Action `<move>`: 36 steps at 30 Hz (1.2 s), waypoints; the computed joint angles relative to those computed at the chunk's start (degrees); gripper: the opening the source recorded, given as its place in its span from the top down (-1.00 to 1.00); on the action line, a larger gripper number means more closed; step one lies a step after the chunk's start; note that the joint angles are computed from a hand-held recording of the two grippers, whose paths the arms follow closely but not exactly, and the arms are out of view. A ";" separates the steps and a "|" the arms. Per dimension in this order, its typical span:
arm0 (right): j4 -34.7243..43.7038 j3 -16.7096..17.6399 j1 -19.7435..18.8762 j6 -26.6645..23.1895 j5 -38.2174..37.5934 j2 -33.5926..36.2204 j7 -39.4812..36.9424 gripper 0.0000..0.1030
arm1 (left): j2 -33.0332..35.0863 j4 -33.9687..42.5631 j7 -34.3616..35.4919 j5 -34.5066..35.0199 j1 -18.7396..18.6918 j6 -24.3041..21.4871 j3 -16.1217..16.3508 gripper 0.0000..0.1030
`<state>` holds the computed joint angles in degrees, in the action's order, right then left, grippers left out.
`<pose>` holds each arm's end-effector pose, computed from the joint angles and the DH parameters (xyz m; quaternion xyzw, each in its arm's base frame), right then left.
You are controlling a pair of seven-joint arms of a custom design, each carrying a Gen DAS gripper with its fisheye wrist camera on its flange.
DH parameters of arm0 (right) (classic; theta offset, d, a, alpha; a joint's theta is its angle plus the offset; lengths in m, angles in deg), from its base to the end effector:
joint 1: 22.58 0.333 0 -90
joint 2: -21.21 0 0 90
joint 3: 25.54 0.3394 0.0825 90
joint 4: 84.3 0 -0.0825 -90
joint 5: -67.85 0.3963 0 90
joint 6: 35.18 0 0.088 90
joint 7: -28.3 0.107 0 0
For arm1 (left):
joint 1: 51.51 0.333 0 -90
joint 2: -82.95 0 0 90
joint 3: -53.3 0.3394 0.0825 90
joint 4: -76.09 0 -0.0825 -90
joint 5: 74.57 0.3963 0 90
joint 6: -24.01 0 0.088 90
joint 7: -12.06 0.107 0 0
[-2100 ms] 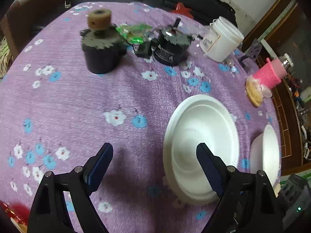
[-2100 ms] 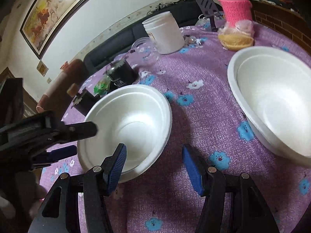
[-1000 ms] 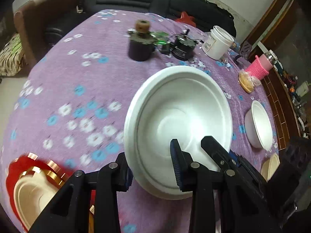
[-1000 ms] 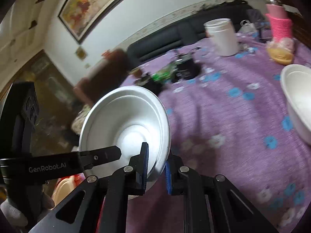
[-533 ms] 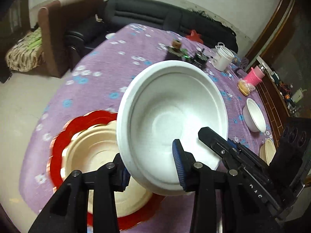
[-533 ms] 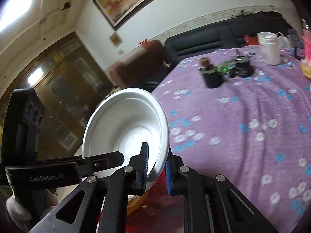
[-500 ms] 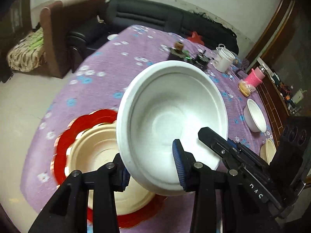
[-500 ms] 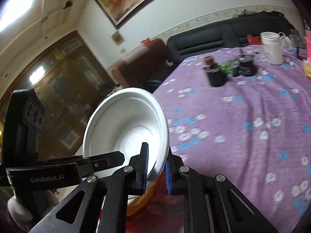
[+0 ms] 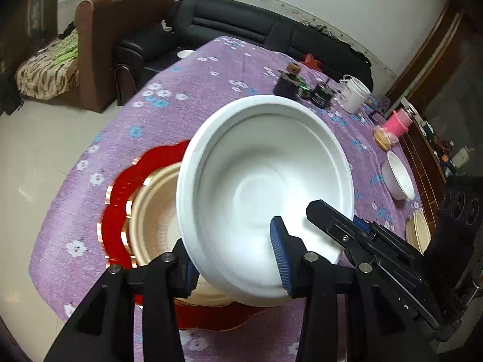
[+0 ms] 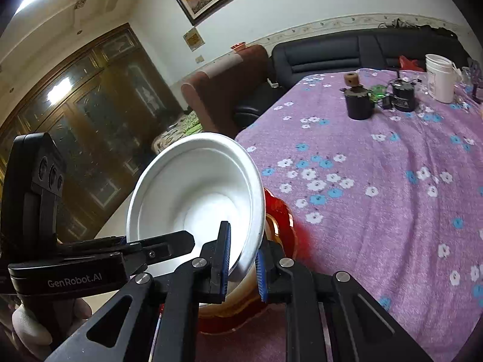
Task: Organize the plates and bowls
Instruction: 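Lift the white foam bowl with the right gripper and carry it to the stack, then lower the white bowl into the cream bowl and open the right gripper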
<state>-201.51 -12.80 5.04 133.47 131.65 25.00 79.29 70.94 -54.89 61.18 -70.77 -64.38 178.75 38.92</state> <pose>0.5016 0.3460 0.4947 -0.7304 0.5042 -0.0159 0.4604 0.4686 -0.2518 0.5232 -0.7294 0.6114 -0.2884 0.1046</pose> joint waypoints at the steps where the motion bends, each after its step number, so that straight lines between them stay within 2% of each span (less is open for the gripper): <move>1: -0.92 -0.20 -0.09 0.32 -0.48 -0.66 0.70 0.67 | 0.50 0.34 0.41 -0.21 -0.28 0.13 -0.06 0.20; 9: -8.81 -3.41 -0.46 2.15 0.84 -6.86 2.66 0.67 | 6.91 5.40 4.96 -1.90 -3.93 1.29 -1.44 0.20; 14: -13.75 -6.12 -0.29 3.36 -2.17 -9.99 6.85 0.67 | 11.62 9.43 7.13 -2.78 -6.20 0.47 -2.21 0.20; 21: -16.63 -8.94 -0.07 3.48 -0.05 -11.52 7.41 0.66 | 15.98 12.85 8.48 -3.67 -8.54 -1.00 -2.81 0.20; 24: -16.53 -8.81 0.72 4.33 -0.52 -12.05 6.95 0.64 | 14.39 10.92 7.31 -3.96 -8.62 0.84 -2.40 0.17; 28: -13.37 -8.69 3.02 3.63 2.64 -10.71 2.06 0.63 | 9.42 5.73 3.57 -3.42 -7.59 3.92 -1.62 0.08; 31: -10.08 -6.93 3.31 2.44 1.85 -8.39 1.40 0.63 | 4.91 0.76 -1.26 -0.97 -5.67 5.89 -1.31 0.05; 36: -4.85 -3.50 3.13 0.17 -3.72 -3.51 4.82 0.63 | -1.16 -5.98 -7.63 2.21 -1.44 7.49 -1.31 0.05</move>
